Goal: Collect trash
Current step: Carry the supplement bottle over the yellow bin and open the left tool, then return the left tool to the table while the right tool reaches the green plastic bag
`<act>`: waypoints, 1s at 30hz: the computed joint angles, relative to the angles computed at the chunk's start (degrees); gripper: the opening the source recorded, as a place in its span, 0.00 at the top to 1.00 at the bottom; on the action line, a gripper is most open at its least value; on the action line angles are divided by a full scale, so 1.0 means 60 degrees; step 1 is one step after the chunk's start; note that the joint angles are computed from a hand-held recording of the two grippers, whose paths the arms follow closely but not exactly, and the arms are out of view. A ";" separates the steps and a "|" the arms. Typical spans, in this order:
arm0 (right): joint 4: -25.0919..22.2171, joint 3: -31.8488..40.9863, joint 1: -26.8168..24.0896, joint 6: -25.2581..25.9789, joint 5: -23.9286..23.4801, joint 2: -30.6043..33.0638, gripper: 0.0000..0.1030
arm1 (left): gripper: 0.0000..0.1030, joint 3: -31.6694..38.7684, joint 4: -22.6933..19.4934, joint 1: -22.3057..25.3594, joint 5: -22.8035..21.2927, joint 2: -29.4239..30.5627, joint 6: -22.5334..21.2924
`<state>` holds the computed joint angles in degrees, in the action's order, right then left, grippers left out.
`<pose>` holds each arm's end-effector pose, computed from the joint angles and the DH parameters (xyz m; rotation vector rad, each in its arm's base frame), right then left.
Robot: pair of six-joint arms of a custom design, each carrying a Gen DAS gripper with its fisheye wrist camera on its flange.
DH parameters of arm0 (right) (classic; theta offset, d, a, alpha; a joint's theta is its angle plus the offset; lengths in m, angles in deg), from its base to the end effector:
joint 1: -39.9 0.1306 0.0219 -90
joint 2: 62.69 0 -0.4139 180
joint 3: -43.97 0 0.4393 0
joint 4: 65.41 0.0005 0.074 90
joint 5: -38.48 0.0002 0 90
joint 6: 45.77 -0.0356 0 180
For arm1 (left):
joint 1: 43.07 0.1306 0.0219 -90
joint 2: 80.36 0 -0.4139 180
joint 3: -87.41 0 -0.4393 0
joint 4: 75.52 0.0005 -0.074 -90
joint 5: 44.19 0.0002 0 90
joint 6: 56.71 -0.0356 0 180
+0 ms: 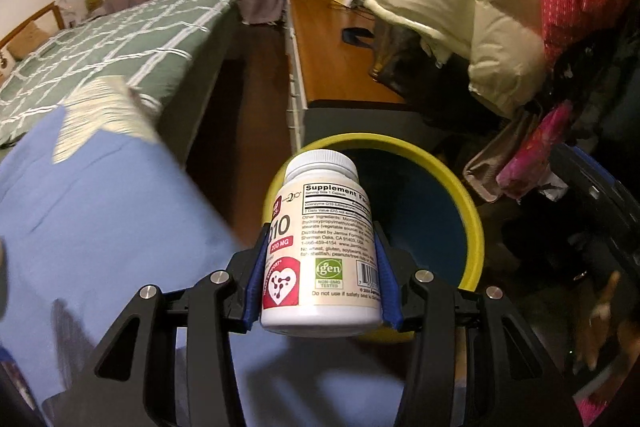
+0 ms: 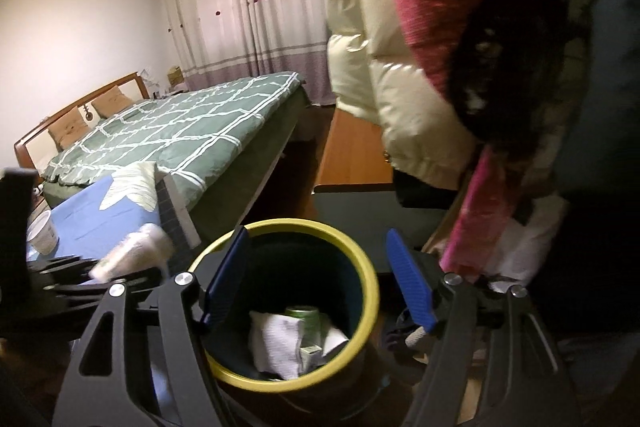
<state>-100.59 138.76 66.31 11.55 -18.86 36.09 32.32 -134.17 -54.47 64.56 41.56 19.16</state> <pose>0.5495 0.2509 0.4433 0.4090 2.0922 -0.0435 0.7231 -0.1580 0.4158 0.6791 2.4184 -0.3956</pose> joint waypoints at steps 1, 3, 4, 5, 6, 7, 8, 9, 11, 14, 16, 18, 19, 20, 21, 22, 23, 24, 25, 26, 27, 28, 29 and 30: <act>0.0017 -0.0114 -0.0029 -0.0039 0.0027 -0.0104 0.35 | 0.55 0.0227 -0.0129 -0.0127 -0.0036 0.0174 0.0040; 0.0003 -0.0221 -0.0096 -0.0094 0.0033 -0.0220 0.34 | 0.55 0.0498 -0.0267 -0.0287 -0.0072 0.0407 0.0114; -0.0005 -0.0246 -0.0113 -0.0120 0.0032 -0.0244 0.34 | 0.55 0.0674 -0.0332 -0.0387 -0.0119 0.0552 0.0179; -0.0007 -0.0277 -0.0136 -0.0160 0.0024 -0.0275 0.34 | 0.47 0.0687 -0.0293 -0.0422 -0.0167 0.0586 0.0214; 0.0001 -0.0293 -0.0149 -0.0180 0.0025 -0.0289 0.34 | 0.37 0.0695 -0.0163 -0.0485 -0.0328 0.0616 0.0334; 0.0003 -0.0299 -0.0156 -0.0182 0.0030 -0.0293 0.34 | 0.22 0.0555 0.0117 -0.0514 -0.0459 0.0541 0.0496; 0.0003 -0.0298 -0.0156 -0.0179 0.0029 -0.0288 0.34 | 0.21 0.0412 0.0332 -0.0509 -0.0485 0.0440 0.0605; 0.0002 -0.0289 -0.0155 -0.0172 0.0000 -0.0273 0.33 | 0.21 0.0349 0.0386 -0.0480 -0.0468 0.0375 0.0626; -0.0011 -0.0243 -0.0154 -0.0144 -0.0065 -0.0218 0.33 | 0.21 0.0037 0.0602 -0.0369 -0.0437 0.0071 0.0694; -0.0017 -0.0135 -0.0106 -0.0116 -0.0233 -0.0078 0.33 | 0.19 -0.0802 0.1281 -0.0029 -0.0348 -0.0693 0.0880; -0.0039 0.0007 -0.0048 -0.0056 -0.0436 0.0073 0.33 | 0.15 -0.1549 0.1908 0.0325 -0.0309 -0.1342 0.1147; -0.0089 0.0184 0.0038 0.0053 -0.0544 0.0232 0.33 | 0.15 -0.2076 0.2333 0.0668 -0.0268 -0.1819 0.1312; -0.0102 0.0286 0.0091 0.0123 -0.0596 0.0322 0.33 | 0.14 -0.2285 0.2485 0.0818 -0.0291 -0.2006 0.1372; -0.0101 0.0348 0.0132 0.0167 -0.0642 0.0375 0.33 | 0.13 -0.2653 0.2789 0.1077 -0.0367 -0.2324 0.1521; -0.0107 0.0430 0.0180 0.0205 -0.0681 0.0440 0.33 | 0.13 -0.2856 0.2952 0.1249 -0.0386 -0.2504 0.1610; -0.0135 0.0569 0.0254 0.0276 -0.0697 0.0545 0.33 | 0.12 -0.3160 0.3223 0.1507 -0.0443 -0.2768 0.1762; -0.0162 0.0686 0.0298 0.0332 -0.0700 0.0626 0.33 | 0.12 -0.3436 0.3460 0.1728 -0.0508 -0.2991 0.1856; -0.0178 0.0821 0.0366 0.0393 -0.0732 0.0726 0.33 | 0.12 -0.3628 0.3625 0.1914 -0.0575 -0.3163 0.1921; -0.0204 0.0952 0.0416 0.0424 -0.0775 0.0823 0.33 | 0.11 -0.3933 0.3954 0.2189 -0.0740 -0.3413 0.2069; -0.0248 0.1125 0.0488 0.0478 -0.0835 0.0949 0.33 | 0.11 -0.4177 0.4202 0.2431 -0.0890 -0.3619 0.2173; -0.0286 0.1276 0.0554 0.0526 -0.0871 0.1060 0.33 | 0.10 -0.4333 0.4360 0.2619 -0.1013 -0.3750 0.2233; -0.0317 0.1443 0.0626 0.0582 -0.0927 0.1191 0.33 | 0.10 -0.4567 0.4605 0.2896 -0.1245 -0.3937 0.2323; -0.0361 0.1639 0.0708 0.0660 -0.1018 0.1334 0.33 | 0.10 -0.4740 0.4780 0.3157 -0.1408 -0.4077 0.2365; -0.0406 0.1849 0.0790 0.0745 -0.1091 0.1487 0.33 | 0.10 -0.4871 0.4905 0.3387 -0.1493 -0.4182 0.2390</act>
<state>-103.03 149.85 71.05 16.02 -25.41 45.01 3.09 -104.74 -34.14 55.60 16.47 33.50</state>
